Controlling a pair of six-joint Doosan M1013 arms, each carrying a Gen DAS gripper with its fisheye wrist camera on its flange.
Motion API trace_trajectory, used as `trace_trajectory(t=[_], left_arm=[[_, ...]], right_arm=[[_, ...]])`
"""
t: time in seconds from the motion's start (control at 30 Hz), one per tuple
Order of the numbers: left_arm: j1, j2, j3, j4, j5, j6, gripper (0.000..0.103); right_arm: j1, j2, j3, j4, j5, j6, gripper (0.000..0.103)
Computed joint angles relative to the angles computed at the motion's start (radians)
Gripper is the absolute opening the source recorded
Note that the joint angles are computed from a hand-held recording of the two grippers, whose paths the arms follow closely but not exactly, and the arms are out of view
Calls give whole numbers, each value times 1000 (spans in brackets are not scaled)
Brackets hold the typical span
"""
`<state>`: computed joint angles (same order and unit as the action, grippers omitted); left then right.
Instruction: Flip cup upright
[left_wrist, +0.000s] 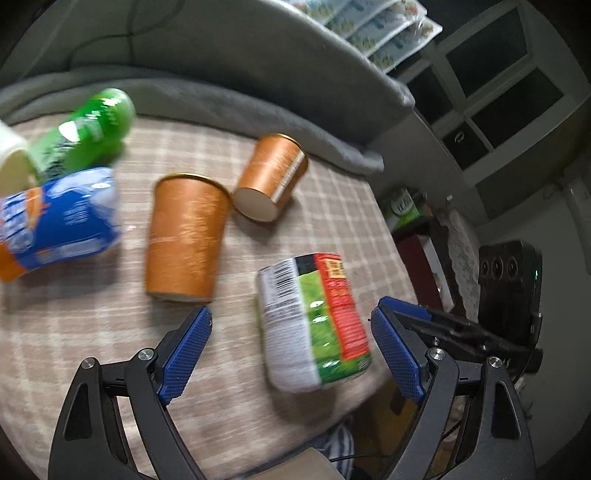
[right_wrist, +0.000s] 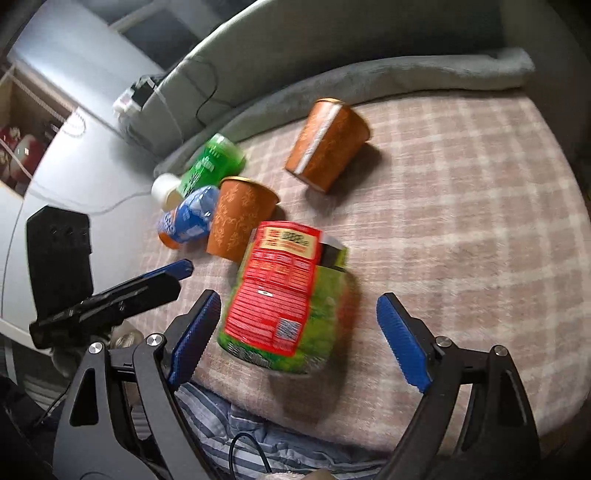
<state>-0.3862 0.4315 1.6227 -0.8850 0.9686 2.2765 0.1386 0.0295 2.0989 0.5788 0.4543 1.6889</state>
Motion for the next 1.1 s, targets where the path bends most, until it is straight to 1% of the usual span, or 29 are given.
trace_trajectory(t=[0.17, 0.27, 0.4, 0.6, 0.73, 0.97, 1.1], left_arm=[[-26, 38, -58, 68, 51, -76, 88], [-38, 61, -86, 110, 77, -123, 88], [-51, 84, -111, 136, 109, -169, 88], [-70, 103, -137, 177, 125, -211, 87], [-78, 117, -153, 186, 140, -229, 87], [-86, 129, -165, 206, 147, -246, 80], [-87, 129, -164, 210, 144, -243, 79]], right_arm=[[-25, -41, 49, -9, -30, 59, 89], [-42, -56, 69, 15, -42, 56, 89], [-56, -65, 88, 43, -52, 38, 89], [-63, -65, 97, 74, -54, 3, 89], [-66, -66, 99, 68, -54, 14, 89], [-79, -68, 113, 110, -55, -15, 89], [-80, -67, 115, 113, -56, -12, 89]])
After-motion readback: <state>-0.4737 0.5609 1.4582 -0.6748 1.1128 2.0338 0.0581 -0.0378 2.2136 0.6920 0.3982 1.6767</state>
